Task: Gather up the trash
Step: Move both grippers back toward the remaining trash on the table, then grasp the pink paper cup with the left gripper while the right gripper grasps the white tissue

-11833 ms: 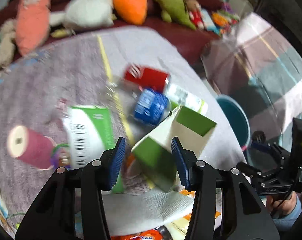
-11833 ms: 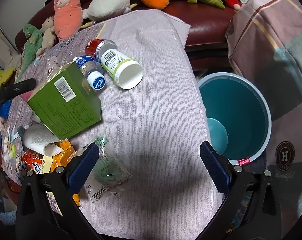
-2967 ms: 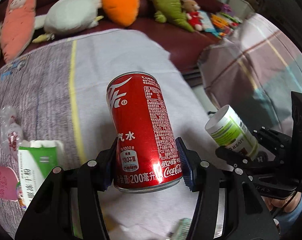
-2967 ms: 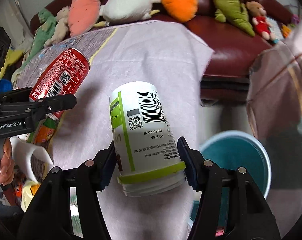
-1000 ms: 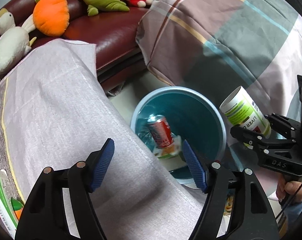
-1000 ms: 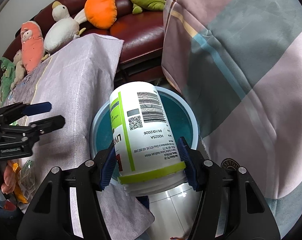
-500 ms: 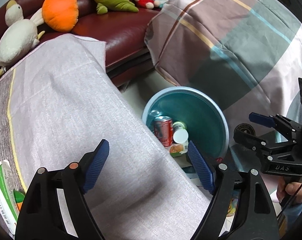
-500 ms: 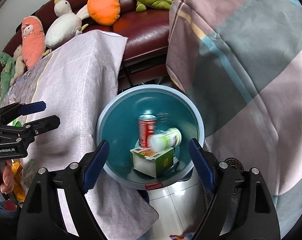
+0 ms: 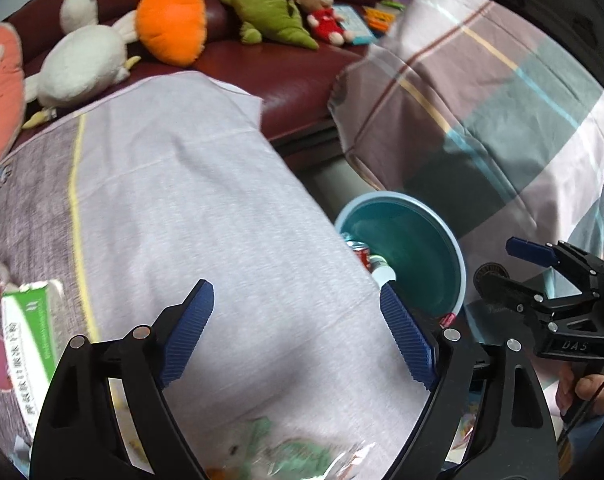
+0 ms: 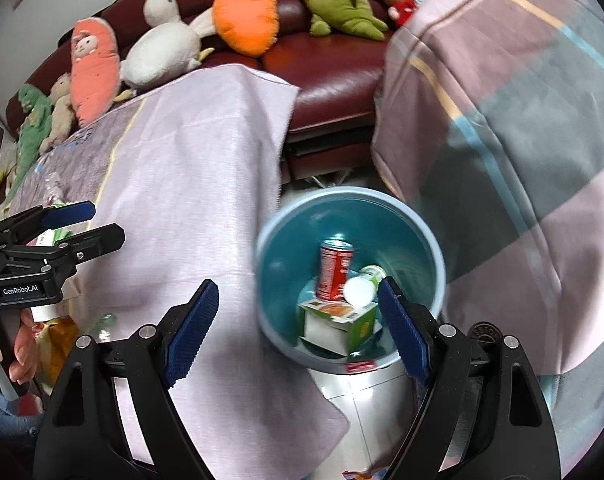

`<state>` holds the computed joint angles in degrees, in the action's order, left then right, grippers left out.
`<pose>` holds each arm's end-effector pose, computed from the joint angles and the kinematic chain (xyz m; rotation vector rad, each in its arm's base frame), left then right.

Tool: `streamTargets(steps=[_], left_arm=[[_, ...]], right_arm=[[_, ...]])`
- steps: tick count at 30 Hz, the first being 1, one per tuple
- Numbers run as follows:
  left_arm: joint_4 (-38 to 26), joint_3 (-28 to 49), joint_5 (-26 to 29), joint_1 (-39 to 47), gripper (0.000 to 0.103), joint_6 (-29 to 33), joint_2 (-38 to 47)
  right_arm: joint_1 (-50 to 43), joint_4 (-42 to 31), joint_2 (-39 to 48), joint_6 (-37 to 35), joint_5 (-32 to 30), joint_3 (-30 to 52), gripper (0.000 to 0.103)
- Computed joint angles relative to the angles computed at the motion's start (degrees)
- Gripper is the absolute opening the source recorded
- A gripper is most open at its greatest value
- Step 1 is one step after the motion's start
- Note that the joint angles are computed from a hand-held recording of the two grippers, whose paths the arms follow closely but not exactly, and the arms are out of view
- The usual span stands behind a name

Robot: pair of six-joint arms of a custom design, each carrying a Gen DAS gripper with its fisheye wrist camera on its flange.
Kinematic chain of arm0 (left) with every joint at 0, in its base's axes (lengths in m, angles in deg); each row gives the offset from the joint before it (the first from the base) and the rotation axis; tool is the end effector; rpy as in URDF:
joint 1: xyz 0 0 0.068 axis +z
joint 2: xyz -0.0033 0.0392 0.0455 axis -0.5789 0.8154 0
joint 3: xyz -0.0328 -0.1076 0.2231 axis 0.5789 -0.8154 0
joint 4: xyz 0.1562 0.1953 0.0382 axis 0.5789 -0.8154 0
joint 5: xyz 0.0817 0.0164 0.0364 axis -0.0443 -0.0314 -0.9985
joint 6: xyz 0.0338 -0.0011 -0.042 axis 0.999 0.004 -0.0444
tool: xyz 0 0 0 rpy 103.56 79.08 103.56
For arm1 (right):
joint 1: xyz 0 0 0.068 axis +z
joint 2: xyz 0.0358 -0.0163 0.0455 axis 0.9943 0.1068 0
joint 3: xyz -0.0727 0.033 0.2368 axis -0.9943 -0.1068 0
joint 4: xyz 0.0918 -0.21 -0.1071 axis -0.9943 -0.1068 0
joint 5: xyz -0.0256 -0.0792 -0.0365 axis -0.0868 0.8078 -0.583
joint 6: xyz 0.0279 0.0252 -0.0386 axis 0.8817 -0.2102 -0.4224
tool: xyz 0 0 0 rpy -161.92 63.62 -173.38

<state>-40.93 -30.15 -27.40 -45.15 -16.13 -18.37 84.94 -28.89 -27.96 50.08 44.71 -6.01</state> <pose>0.1665 -0.0335 0.1950 0.1876 2.5461 -0.2627 0.1680 0.0118 0.1909 -0.3029 2.5970 0.2753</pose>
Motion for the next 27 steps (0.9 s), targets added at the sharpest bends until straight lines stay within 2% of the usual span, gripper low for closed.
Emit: streamTargets(steps=[1,8,10,13,15,17,22,25,27], left_arm=[[-1.04,-0.29,0.96,1.80,0.086,0.83,-1.64],[-10.30,-0.59,9.24,18.24,0.087,10.83,-11.47],[-13.19,-0.11,12.60,24.91,0.087,15.61,-13.10],[-18.68,1.33,19.69,40.47,0.087,27.40,-13.53],[-21.72,2.55,23.81,49.55,0.088,34.65,-11.89],[-25.71,4.68,28.48,61.68,0.088,45.23,-7.93],[-32.03,10.71,34.35,84.12,0.089,66.79,4.87],[-31.85,14.80,35.07,91.92,0.089,73.20,12.97],[-30.49,16.89,35.04,94.79,0.089,74.53,17.19]], right_arm=[[2.47,-0.42,-0.96,1.86,0.75,0.19,0.083],[17.69,-1.90,-3.49,11.72,7.78,1.93,0.084],[22.34,-1.99,-2.96,14.50,10.06,2.69,0.084],[30.03,-1.78,-1.10,19.08,13.50,3.98,0.084],[34.89,-1.58,0.59,21.92,15.61,5.16,0.084],[41.12,-1.02,3.25,25.20,18.17,6.82,0.084],[51.68,0.91,11.82,29.55,22.09,12.02,0.084],[56.22,2.52,17.51,31.12,23.11,15.42,0.084],[58.60,3.25,21.34,31.69,23.47,17.94,0.084]])
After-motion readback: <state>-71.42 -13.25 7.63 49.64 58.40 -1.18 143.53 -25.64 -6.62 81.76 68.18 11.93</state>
